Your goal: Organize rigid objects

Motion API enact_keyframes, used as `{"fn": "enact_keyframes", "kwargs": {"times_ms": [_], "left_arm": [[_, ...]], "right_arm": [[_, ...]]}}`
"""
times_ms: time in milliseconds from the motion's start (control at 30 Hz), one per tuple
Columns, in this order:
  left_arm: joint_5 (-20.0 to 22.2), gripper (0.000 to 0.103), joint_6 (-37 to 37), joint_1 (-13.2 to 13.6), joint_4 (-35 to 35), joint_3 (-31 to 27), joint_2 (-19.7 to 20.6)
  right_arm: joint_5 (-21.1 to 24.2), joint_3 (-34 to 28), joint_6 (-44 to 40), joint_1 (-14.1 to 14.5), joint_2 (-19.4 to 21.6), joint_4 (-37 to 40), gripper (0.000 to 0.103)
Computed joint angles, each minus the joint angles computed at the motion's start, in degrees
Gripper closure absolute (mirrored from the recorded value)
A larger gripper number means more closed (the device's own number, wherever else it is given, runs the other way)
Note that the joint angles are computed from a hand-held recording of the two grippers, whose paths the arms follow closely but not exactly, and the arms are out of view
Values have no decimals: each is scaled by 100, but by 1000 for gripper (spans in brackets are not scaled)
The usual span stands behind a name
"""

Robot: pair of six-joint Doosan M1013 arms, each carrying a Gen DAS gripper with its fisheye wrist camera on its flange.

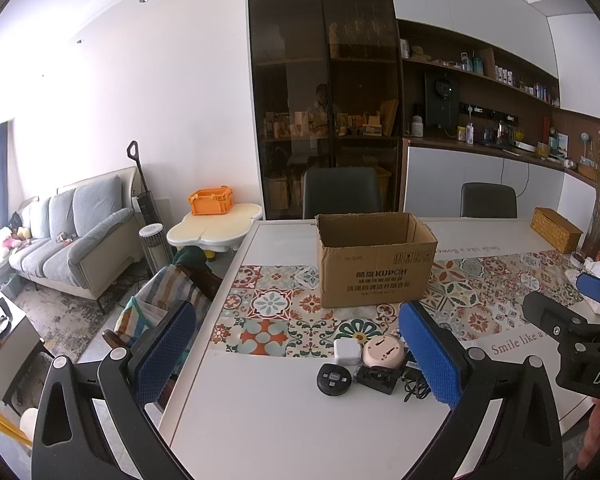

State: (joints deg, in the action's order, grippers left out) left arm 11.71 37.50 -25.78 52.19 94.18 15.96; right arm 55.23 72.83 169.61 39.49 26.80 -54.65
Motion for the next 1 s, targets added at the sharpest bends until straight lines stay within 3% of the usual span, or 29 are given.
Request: {"fn": "enact_keyframes", "kwargs": {"times_ms": [1000], "left_arm": [[121,0,4,-67,-8,-28,-19]], "right_arm": [[-41,-26,-38,1,17,48,0]]}}
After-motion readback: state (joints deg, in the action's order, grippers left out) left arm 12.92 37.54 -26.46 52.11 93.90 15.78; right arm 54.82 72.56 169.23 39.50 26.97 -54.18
